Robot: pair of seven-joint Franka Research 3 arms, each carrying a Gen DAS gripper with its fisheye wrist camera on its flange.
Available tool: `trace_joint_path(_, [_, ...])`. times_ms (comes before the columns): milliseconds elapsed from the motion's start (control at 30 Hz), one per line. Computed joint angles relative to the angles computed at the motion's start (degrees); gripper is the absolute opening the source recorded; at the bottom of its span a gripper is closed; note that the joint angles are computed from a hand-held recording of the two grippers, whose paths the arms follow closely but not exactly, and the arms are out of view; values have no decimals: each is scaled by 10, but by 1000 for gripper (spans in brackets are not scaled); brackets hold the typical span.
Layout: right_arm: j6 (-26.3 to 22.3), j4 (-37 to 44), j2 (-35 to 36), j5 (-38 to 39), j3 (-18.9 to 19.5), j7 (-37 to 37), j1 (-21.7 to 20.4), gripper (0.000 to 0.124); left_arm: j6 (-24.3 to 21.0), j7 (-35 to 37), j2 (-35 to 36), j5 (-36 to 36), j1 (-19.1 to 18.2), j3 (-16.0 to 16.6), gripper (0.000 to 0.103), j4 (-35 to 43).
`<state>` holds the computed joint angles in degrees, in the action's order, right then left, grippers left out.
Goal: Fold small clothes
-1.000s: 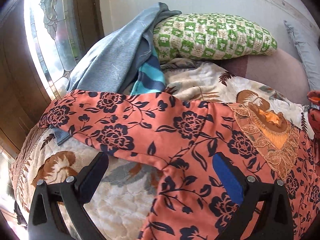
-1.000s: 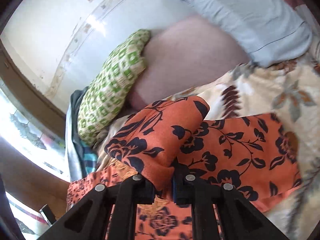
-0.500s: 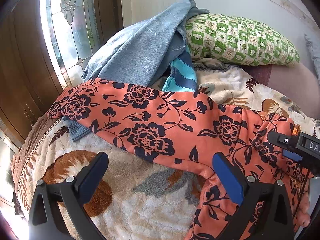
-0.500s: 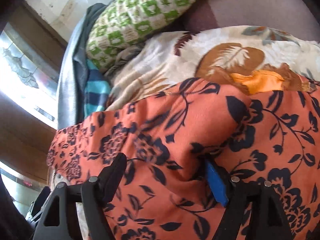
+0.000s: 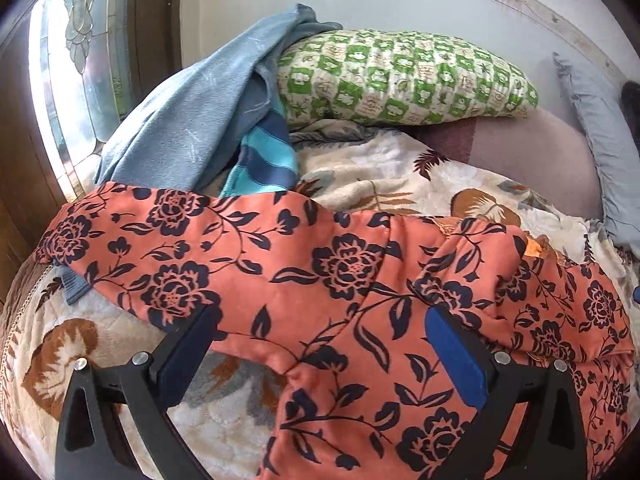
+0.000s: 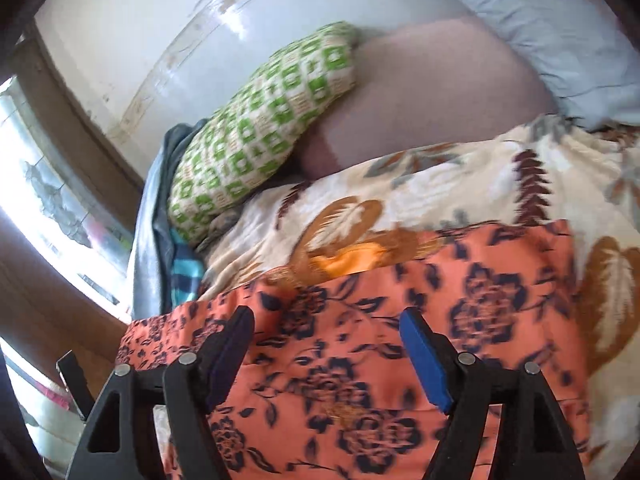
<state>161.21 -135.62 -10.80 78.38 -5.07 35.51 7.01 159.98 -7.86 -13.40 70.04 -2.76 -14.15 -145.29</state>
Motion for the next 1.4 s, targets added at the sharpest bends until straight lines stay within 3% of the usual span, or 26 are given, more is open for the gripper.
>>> trace_joint_path(100, [-40,-1,21,-37,-33,50,-39,51,12,-27,16,38,-2,-8,103,17])
trace_joint_path(200, [-103,14,74,-74,-46,89,-74,48,11,-69,18,90,-4,-8,99,23])
trace_joint_path(267, [-158,39,125,-125,-42,165,-98,42,-12,-78,14,107,-12,-9,97,22])
trace_joint_path(300, [-165,43,126,-114,-38,157,-108,37,-28,-71,13,106,-17,-10,97,22])
trace_joint_path(367, [-188,55,123,-178,-32,202,-120,37,-56,-49,16,102,-26,-11,97,29])
trace_joint_path(533, [-179,36,94,-119,-22,160,-129,37,-94,69,57,12,-35,8,97,101])
trace_joint_path(600, [-147,18,70,-89,-18,123,-122,37,-112,109,86,-12,-36,13,97,142])
trace_joint_path(700, [-115,7,51,-66,-18,97,-109,37,-103,191,137,-104,-39,30,96,193])
trace_joint_path(833, [-134,18,64,-55,-27,93,-106,37,-60,294,190,-238,-39,43,76,225])
trace_joint_path(900, [-142,24,74,-61,-27,108,-108,37,-47,368,216,-314,-38,41,75,238])
trace_joint_path(967, [-149,33,88,-59,-24,115,-108,37,-50,392,238,-338,-47,47,67,252])
trace_joint_path(1033, [-155,40,101,-63,-20,123,-109,37,-24,437,252,-378,-44,44,60,252])
trace_joint_path(1100, [-163,47,111,-91,-17,153,-111,37,-34,476,267,-395,-52,44,57,264])
trace_joint_path(1233, [-162,53,122,-126,-11,180,-115,37,-42,480,273,-355,-83,64,35,268])
trace_joint_path(1267, [-164,53,123,-125,-11,181,-116,37,-34,484,272,-353,-83,65,30,264])
trace_joint_path(1300, [-167,54,124,-126,-10,182,-117,37,-21,507,270,-374,-75,57,15,257])
trace_joint_path(1333, [-166,54,124,-129,-10,183,-118,37,-13,516,267,-382,-73,55,10,252])
trace_joint_path(1400, [-161,54,124,-135,-7,185,-117,37,-10,512,258,-368,-81,61,8,241])
